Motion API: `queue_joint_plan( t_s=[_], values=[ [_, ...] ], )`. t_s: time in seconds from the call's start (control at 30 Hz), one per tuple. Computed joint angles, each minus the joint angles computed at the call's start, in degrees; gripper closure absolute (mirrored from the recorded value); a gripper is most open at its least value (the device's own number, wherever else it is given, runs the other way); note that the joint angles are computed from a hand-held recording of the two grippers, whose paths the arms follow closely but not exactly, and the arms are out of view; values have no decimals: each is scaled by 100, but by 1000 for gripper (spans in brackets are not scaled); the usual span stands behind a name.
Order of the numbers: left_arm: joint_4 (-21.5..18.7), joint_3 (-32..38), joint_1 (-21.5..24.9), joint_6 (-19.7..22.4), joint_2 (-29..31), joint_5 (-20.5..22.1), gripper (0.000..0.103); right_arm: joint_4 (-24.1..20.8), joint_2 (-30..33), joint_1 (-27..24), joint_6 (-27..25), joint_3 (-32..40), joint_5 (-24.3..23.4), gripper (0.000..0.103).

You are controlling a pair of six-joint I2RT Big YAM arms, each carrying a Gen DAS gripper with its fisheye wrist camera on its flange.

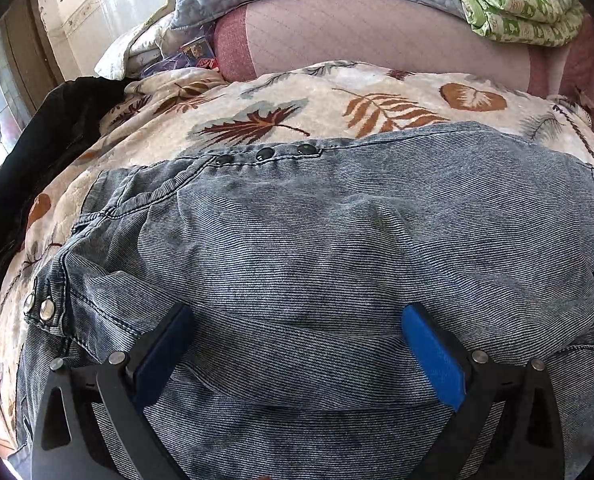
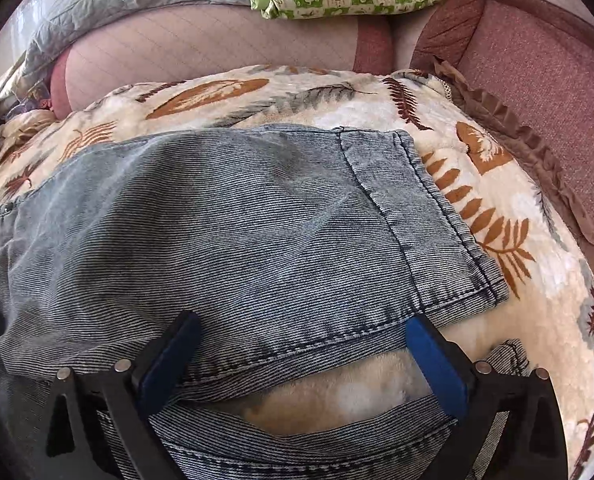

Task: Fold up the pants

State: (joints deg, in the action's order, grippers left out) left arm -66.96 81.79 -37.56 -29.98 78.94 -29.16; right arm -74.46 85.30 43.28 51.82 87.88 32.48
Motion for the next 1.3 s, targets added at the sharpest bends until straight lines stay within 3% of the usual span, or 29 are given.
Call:
queue_joint_plan(
  t_s=[1.3],
  values=[
    [0, 15, 50, 32, 8, 60, 0, 43, 77, 0, 49, 81, -107, 0]
  ],
)
